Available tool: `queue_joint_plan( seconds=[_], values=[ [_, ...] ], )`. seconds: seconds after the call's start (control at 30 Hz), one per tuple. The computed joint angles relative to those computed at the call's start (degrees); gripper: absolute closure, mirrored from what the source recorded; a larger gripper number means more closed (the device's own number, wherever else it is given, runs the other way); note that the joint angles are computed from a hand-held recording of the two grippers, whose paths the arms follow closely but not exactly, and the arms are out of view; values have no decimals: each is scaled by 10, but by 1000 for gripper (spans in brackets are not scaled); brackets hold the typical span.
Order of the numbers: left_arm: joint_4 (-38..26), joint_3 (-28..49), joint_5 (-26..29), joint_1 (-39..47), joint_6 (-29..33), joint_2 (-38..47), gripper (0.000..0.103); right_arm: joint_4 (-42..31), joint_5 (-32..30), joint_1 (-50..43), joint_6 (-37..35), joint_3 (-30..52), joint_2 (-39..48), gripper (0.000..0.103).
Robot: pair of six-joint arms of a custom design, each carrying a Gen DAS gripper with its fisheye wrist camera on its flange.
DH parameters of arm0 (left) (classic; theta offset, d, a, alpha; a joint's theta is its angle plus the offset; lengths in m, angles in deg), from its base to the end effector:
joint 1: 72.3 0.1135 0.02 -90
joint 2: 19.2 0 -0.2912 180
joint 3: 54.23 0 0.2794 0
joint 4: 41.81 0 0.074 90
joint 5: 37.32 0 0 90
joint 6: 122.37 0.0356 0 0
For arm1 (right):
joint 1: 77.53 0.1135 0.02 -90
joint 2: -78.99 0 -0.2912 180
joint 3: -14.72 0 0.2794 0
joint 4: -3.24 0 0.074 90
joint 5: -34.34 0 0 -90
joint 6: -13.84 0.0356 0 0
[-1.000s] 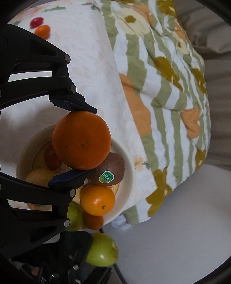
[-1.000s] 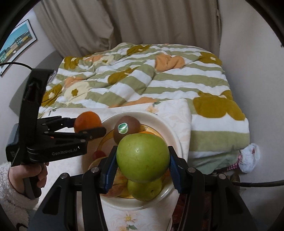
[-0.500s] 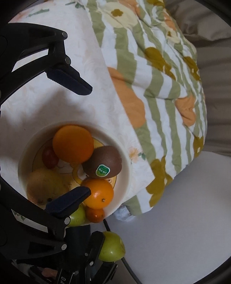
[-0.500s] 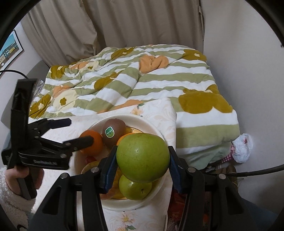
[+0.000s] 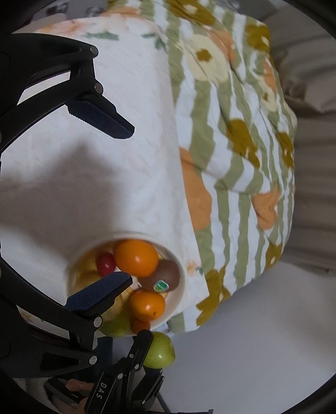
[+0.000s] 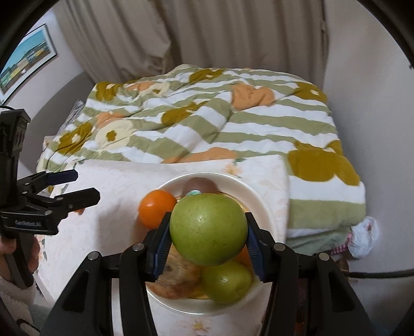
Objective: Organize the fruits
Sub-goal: 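Release the orange onto the plate with the left tool while the right tool releases the green apple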
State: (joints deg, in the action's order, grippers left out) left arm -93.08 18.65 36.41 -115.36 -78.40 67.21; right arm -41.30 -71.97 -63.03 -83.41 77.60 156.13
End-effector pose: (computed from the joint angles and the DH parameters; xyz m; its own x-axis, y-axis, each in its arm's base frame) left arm 0.2402 -0.2108 0.2409 -0.8680 -0.1345 -0.4781 -0.0813 0.9881 -0.1304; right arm 0.2705 0.0803 0.2361 -0.7734 -0.3251 -0.5442 -0.4826 0.8586 0.1729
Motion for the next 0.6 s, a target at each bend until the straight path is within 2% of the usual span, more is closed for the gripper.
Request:
queue_joint_plan(
  seconds=[0.2,0.33,0.6],
  values=[
    [-66,-33,-43,-33,-79,-59,0,32,1,35,4,-4,32,54],
    [-111,-56,-70,-69,-158,-99,0,60,5,48,-5,-15,44,54],
    [-190,-74,-96,-135,-295,-116,0,91,1,48,-15,-31,57,54]
  ],
)
